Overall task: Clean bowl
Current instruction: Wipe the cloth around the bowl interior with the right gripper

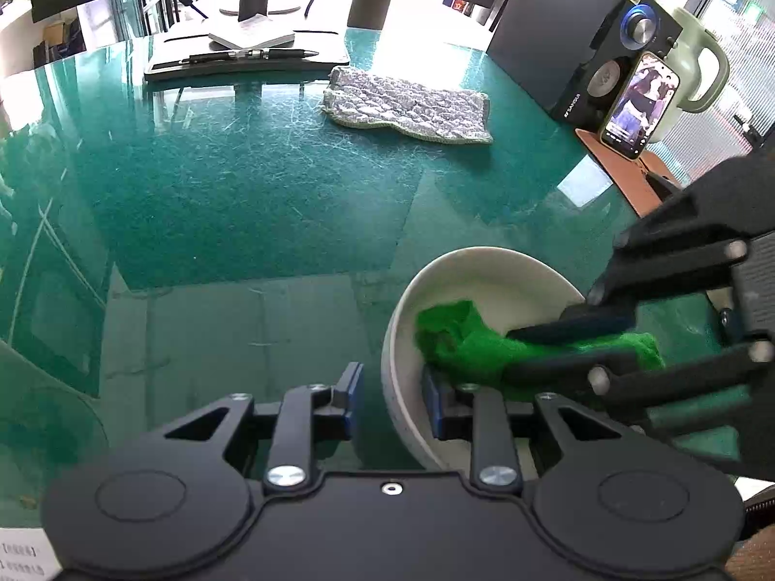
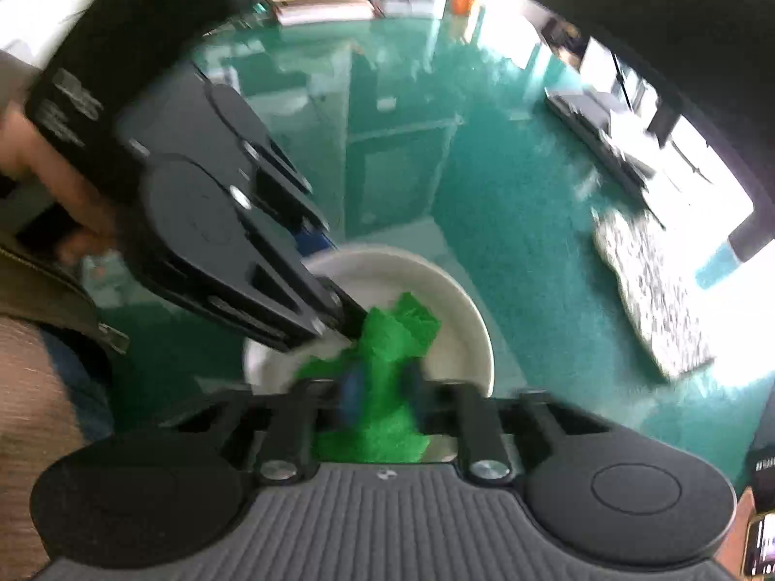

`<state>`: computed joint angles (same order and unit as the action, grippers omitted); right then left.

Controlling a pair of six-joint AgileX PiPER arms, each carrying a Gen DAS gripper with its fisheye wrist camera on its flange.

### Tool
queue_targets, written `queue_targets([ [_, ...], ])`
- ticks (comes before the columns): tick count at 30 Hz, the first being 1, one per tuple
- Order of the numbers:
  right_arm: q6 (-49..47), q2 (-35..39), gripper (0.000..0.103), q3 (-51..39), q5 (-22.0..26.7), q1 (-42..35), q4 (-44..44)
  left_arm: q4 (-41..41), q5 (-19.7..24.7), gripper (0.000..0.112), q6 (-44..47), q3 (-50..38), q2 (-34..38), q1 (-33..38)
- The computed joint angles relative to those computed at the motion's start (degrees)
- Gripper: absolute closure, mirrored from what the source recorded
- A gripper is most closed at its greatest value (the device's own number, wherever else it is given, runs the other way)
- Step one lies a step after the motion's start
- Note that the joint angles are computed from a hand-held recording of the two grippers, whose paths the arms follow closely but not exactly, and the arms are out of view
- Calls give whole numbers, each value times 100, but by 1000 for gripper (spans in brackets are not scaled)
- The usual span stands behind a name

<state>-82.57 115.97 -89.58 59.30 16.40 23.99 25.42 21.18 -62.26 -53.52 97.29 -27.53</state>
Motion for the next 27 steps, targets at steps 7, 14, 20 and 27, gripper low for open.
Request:
queue_targets([
  [7, -23, -30, 95, 189, -293, 237, -245, 5, 53, 83, 64, -29, 7, -22],
  [14, -849, -398, 95, 669, -1179, 312, 229, 74, 71, 81, 78, -41, 29, -30],
  [20, -594, -358, 95, 476, -798, 358, -539, 134, 81, 79, 89, -46, 40, -33],
  [27, 38, 221, 95, -633, 1009, 308, -266, 48, 68, 78, 238, -46, 41, 24],
])
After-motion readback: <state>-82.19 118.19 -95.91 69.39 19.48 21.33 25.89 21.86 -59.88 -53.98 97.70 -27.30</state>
